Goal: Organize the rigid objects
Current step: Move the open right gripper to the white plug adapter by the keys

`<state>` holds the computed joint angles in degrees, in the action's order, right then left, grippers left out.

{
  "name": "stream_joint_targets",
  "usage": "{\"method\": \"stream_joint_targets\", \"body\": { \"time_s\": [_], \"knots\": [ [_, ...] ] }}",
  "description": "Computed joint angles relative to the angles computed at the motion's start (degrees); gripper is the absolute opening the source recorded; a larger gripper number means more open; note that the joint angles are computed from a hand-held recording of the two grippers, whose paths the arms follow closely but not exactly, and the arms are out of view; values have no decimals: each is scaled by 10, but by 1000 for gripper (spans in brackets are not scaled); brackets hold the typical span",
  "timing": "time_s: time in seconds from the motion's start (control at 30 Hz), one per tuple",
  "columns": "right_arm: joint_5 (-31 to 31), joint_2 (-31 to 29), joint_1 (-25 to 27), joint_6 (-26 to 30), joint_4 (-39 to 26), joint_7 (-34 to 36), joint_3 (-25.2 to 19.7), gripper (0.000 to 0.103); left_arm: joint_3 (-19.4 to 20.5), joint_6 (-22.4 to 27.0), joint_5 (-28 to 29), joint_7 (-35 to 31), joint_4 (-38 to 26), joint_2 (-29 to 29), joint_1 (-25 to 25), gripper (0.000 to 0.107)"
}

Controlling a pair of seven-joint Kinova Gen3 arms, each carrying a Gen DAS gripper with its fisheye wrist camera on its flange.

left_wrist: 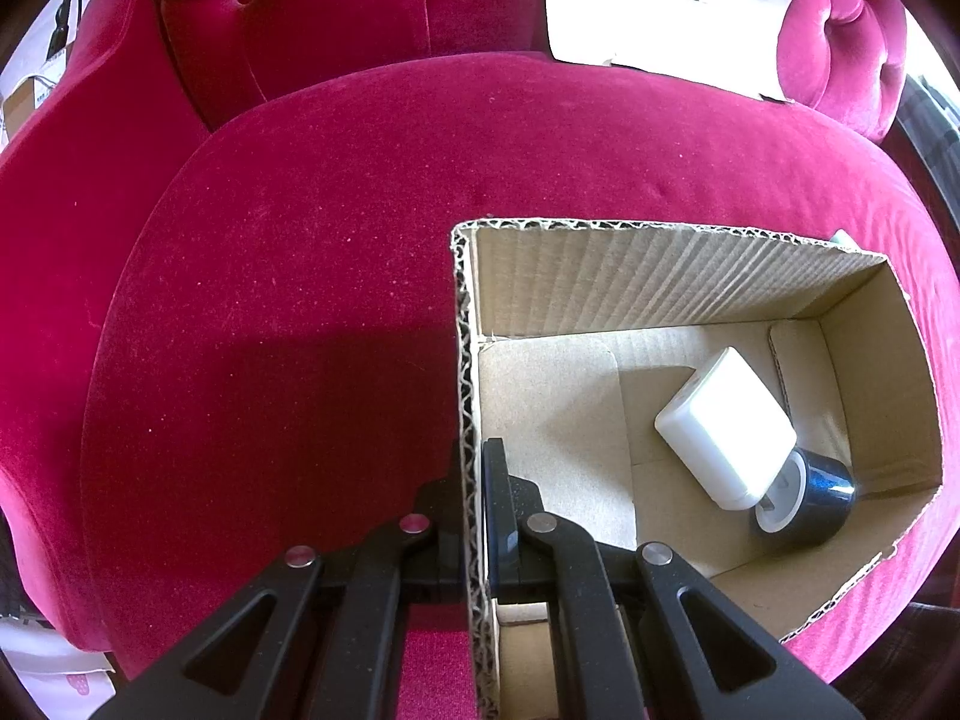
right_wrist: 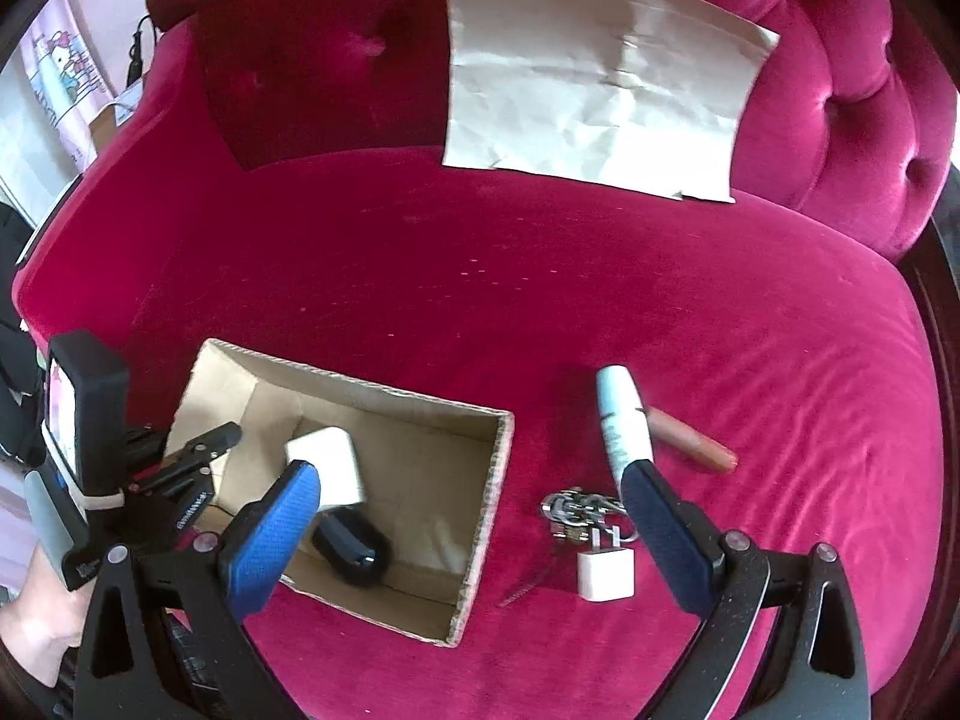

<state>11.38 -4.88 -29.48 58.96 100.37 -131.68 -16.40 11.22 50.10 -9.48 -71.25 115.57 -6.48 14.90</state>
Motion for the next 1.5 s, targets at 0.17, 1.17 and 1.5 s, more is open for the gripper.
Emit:
{"method": "stream_joint_targets", "body": {
  "time_s": [0.17,1.17,1.5],
  "knots": [
    [3,-15,13,7,14,3,8,102,0,0,0,-1,0,0,0,3],
    [-19,-17,64,10,117,44,29,102,0,6,-3,5,-7,7,4,3],
    [-23,6,55,-10,145,43,33,102,-1,2,-2,5,-5,8,4,3]
  ]
}}
